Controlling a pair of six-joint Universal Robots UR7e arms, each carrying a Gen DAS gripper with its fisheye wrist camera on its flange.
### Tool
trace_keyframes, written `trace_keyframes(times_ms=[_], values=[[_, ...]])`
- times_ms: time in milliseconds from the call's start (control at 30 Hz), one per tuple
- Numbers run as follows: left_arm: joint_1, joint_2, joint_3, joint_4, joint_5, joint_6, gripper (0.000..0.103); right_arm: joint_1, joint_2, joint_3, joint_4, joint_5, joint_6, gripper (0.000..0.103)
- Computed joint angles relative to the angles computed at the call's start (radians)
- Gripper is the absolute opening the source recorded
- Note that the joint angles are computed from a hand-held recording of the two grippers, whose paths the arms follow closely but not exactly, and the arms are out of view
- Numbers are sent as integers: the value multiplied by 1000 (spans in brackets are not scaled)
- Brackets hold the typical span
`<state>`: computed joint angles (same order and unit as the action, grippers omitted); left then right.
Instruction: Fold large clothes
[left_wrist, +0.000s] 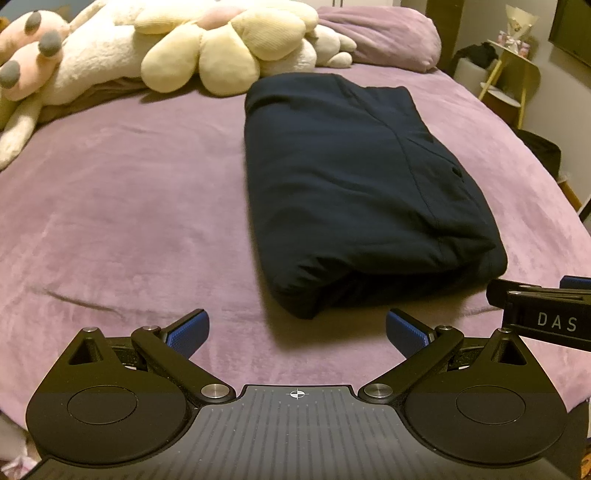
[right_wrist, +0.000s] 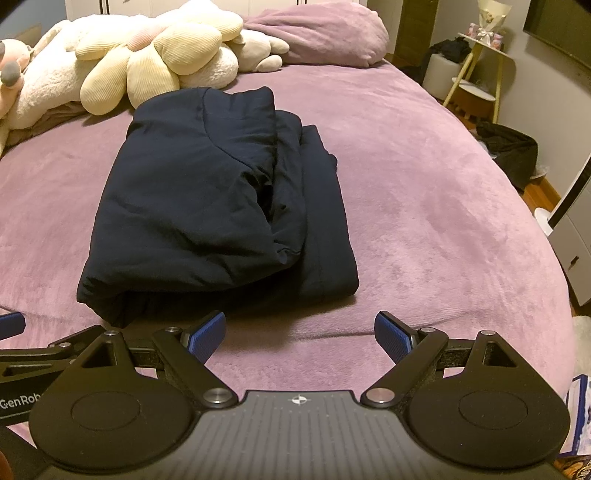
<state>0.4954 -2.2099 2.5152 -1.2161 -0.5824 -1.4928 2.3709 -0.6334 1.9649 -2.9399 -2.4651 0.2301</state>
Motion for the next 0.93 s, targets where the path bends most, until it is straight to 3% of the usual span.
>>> trace_keyframes(times_ms=[400,567,933], values=[[2,2,1,-17,1,12,103,1,3,2,-12,-1,-6,88],[-32,1,9,48,31,-28,103,1,2,4,-15,-1,-7,88],[3,9,2,6,22,22,103,2,3,2,-11,-9,6,89]])
